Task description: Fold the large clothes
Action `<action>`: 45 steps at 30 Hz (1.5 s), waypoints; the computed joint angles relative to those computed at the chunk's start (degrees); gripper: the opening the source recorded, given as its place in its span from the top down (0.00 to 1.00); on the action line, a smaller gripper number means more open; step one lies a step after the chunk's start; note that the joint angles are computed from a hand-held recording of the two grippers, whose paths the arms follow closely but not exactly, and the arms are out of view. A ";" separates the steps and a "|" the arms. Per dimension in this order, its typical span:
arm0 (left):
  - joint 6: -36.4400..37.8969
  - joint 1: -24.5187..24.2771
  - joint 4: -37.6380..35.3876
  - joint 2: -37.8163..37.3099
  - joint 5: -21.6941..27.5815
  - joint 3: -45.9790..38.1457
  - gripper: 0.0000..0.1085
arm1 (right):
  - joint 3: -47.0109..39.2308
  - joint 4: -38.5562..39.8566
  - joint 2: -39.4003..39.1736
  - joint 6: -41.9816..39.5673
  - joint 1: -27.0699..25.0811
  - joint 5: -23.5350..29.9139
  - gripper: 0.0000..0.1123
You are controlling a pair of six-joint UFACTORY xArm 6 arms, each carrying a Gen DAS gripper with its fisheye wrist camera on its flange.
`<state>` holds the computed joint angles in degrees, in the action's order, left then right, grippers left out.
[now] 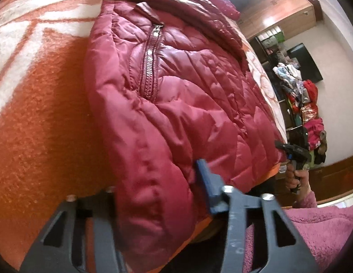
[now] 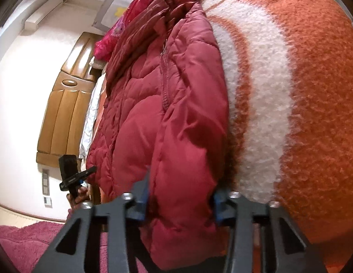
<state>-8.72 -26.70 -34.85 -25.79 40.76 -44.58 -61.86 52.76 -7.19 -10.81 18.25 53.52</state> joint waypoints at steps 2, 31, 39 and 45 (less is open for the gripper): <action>0.07 -0.61 0.51 -0.47 -1.52 0.36 0.76 | -0.49 0.18 0.36 -0.72 0.49 -0.26 0.77; 2.10 2.40 2.33 11.06 -16.73 -21.04 0.86 | -22.34 20.29 10.25 -17.51 0.12 -9.03 0.84; -0.54 5.56 7.55 23.81 -15.69 -36.70 0.86 | -39.03 12.88 22.59 -10.72 1.69 -17.18 0.84; -5.16 8.08 12.85 35.38 -12.20 -50.88 0.86 | -60.19 -0.56 38.00 4.08 1.59 -17.69 0.84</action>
<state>-13.88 -18.62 -22.00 9.59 28.56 -95.46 -122.05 52.20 30.82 -6.73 19.84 35.82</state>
